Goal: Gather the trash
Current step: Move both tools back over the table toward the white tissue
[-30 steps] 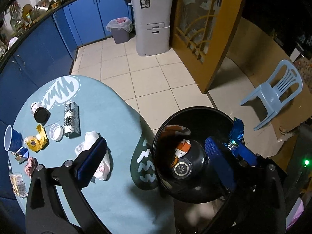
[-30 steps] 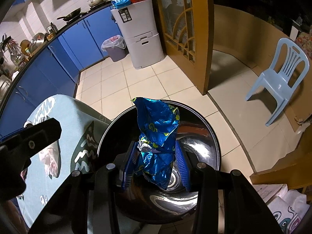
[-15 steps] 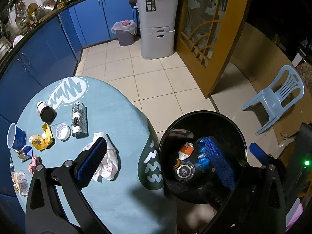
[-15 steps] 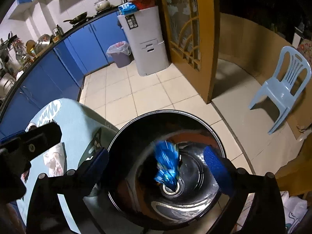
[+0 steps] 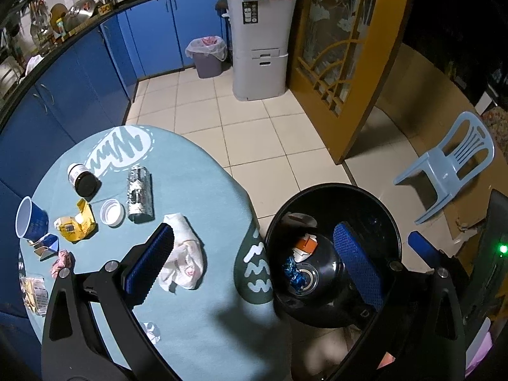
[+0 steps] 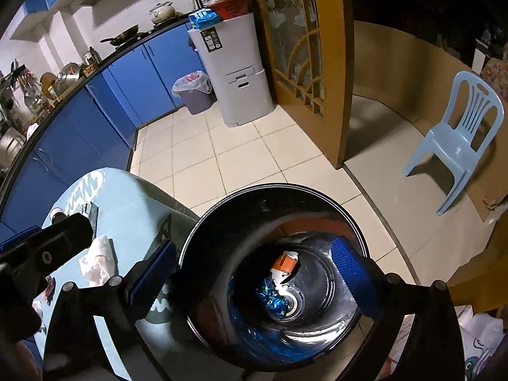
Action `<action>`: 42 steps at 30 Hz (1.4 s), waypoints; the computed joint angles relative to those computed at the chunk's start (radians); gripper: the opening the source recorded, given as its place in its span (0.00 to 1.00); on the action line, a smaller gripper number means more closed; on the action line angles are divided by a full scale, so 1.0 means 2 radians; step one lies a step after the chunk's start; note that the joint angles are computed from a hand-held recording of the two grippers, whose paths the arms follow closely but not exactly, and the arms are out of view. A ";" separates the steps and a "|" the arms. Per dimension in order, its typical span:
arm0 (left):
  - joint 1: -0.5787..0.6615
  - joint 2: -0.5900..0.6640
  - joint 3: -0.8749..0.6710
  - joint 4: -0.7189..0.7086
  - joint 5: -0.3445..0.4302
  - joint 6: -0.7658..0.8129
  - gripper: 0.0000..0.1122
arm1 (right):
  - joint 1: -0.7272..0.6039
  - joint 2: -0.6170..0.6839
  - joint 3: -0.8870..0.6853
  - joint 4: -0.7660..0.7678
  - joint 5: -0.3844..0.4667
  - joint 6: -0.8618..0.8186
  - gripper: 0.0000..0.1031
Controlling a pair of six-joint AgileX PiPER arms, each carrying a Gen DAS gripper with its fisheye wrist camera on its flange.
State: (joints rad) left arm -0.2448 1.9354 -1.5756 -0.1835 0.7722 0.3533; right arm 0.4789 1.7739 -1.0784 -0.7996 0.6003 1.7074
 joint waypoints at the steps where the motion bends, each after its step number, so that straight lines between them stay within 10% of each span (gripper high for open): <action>1: 0.003 -0.002 0.000 -0.002 0.001 0.001 0.88 | 0.004 0.001 -0.007 0.002 0.005 -0.004 0.93; 16: 0.103 -0.032 0.007 -0.049 0.007 0.059 0.88 | 0.073 0.058 -0.146 0.018 0.088 -0.069 0.92; 42: 0.303 0.012 -0.043 -0.067 -0.003 0.126 0.88 | 0.150 0.327 -0.629 0.126 0.281 -0.300 0.92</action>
